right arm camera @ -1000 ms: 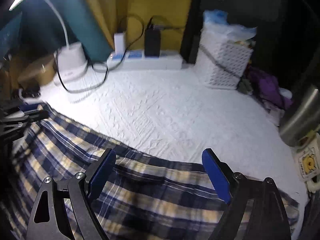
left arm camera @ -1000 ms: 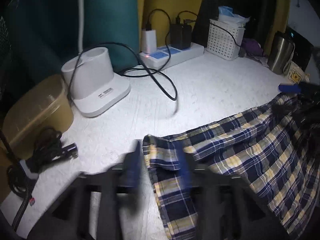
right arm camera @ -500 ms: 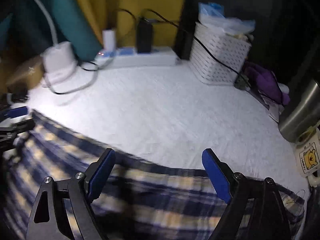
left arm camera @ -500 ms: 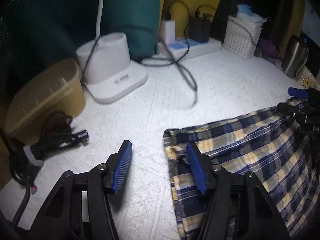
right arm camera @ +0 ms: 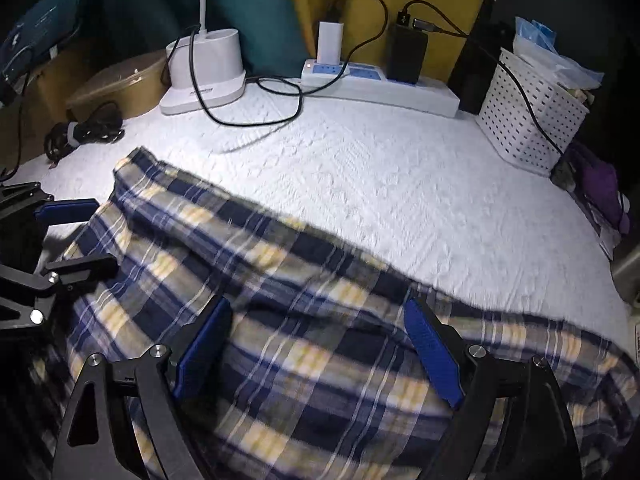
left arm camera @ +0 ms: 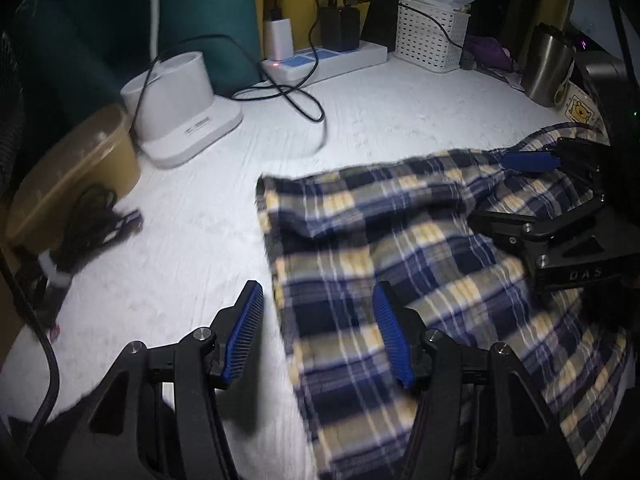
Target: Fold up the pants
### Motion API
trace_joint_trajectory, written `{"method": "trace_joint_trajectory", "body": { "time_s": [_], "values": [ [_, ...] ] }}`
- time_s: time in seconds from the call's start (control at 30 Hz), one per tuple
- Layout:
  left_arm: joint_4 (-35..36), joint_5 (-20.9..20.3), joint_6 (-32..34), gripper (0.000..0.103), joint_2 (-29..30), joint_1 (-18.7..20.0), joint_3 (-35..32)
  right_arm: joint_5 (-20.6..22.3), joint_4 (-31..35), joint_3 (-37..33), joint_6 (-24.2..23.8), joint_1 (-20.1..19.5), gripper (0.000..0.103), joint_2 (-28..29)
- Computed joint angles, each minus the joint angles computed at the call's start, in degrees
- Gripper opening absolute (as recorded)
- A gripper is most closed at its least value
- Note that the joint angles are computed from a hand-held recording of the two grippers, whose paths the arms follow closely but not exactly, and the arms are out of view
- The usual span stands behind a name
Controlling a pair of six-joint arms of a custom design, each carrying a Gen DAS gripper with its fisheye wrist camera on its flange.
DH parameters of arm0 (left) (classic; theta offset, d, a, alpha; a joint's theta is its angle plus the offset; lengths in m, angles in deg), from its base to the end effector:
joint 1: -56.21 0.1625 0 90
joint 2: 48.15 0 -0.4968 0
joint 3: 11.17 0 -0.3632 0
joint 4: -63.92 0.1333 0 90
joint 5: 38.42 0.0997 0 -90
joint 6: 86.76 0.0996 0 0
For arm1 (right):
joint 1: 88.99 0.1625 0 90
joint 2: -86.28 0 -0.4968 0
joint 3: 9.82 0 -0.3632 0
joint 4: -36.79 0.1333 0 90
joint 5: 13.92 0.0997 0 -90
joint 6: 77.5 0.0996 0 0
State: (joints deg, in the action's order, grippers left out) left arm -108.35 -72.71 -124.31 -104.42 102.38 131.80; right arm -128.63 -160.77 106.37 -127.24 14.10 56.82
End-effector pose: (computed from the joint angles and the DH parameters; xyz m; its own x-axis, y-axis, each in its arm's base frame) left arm -0.1158 -0.4320 0.1494 -0.7080 -0.0925 -0.7001 0.3266 0.8361 -0.4408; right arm 0.2203 -0.5428 -0.0049 -0.4320 -0.7341 0.5239 -0.8377 0.5418 0.0683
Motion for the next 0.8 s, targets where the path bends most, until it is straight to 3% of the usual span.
{"method": "trace_joint_trajectory", "body": {
  "time_s": [0.07, 0.3, 0.43, 0.5, 0.53, 0.63, 0.8],
  "values": [
    [-4.73, 0.48, 0.31, 0.059, 0.74, -0.89, 2.58, 0.00, -1.16, 1.61, -0.12, -0.10, 0.089, -0.50],
    [-3.33, 0.37, -6.62, 0.059, -0.81, -3.42, 6.50, -0.16, -5.29, 7.16, -0.72, -1.40, 0.089, -2.18],
    [-8.36, -1.48, -8.16, 0.048, -0.68, -5.27, 9.66, 0.40, -7.26, 10.11, -0.45, -2.40, 0.089, -3.15],
    [-8.06, -2.13, -9.96, 0.037, -0.81, -6.68, 10.75, 0.51, -8.33, 11.58, -0.38, -2.79, 0.090, -3.62],
    [-7.95, -2.60, -10.64, 0.027, -0.70, -7.33, 11.10, 0.73, -9.08, 12.40, -0.61, -3.03, 0.090, -3.81],
    [-5.72, -2.69, -14.05, 0.014, -0.31, -9.82, 12.15, 1.50, -10.89, 14.15, -0.56, -3.59, 0.090, -4.07],
    [-2.33, -1.22, -18.89, 0.003, -0.67, -11.95, 12.62, 2.55, -13.25, 16.78, -1.44, -4.27, 0.090, -4.47]
  ]
}}
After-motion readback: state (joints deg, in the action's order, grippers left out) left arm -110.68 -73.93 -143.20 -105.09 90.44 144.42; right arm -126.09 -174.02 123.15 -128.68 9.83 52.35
